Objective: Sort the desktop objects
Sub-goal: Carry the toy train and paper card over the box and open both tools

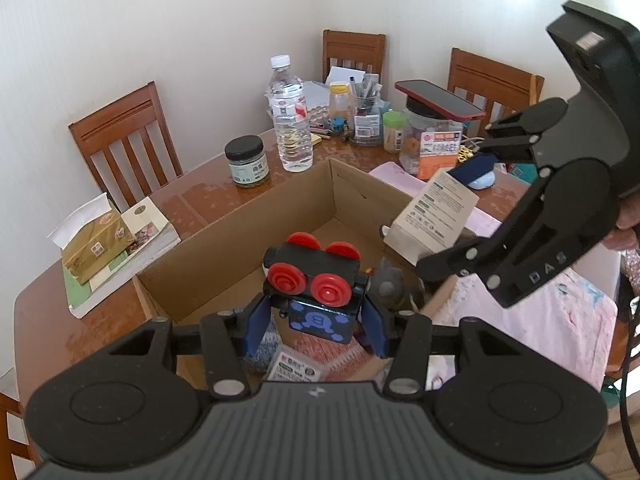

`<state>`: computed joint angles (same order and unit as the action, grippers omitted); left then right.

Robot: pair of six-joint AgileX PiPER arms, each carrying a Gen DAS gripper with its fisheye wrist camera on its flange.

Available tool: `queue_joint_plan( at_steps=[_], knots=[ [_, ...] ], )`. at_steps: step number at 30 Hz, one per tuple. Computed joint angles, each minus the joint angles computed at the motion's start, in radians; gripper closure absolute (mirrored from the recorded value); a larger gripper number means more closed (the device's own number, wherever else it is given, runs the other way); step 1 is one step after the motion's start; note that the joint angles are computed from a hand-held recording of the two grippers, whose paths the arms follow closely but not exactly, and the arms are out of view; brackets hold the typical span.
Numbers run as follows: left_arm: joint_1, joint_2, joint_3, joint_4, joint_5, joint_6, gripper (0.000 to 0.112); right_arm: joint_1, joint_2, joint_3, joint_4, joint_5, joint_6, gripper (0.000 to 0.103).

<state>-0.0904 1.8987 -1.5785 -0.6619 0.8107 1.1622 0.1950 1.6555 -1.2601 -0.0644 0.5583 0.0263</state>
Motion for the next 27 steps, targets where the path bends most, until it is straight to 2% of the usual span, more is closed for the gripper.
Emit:
queue_joint_plan(
  at_steps=[6, 7, 9, 11, 14, 17, 27],
  knots=[
    [-0.028, 0.070, -0.080, 0.046, -0.010, -0.071, 0.060, -0.027, 0.047, -0.038, 0.039, -0.002, -0.043, 0.014],
    [-0.034, 0.073, -0.077, 0.051, -0.031, -0.076, 0.057, -0.031, 0.057, -0.046, 0.048, -0.003, -0.050, 0.014],
    [-0.045, 0.082, -0.085, 0.070, -0.050, -0.099, 0.036, -0.042, 0.072, -0.057, 0.079, -0.008, -0.077, 0.014],
    [-0.050, 0.087, -0.085, 0.082, -0.069, -0.118, 0.032, -0.052, 0.081, -0.055, 0.119, -0.031, -0.118, 0.011],
    [-0.046, 0.098, -0.100, 0.091, -0.052, -0.139, 0.025, -0.051, 0.097, -0.064, 0.072, -0.035, -0.067, 0.004],
    [-0.044, 0.094, -0.094, 0.095, -0.051, -0.148, 0.023, -0.068, 0.094, -0.053, 0.134, -0.039, -0.117, 0.002],
    [-0.045, 0.024, -0.002, 0.094, -0.086, -0.127, 0.021, -0.056, 0.040, 0.012, 0.128, -0.060, -0.118, 0.000]
  ],
)
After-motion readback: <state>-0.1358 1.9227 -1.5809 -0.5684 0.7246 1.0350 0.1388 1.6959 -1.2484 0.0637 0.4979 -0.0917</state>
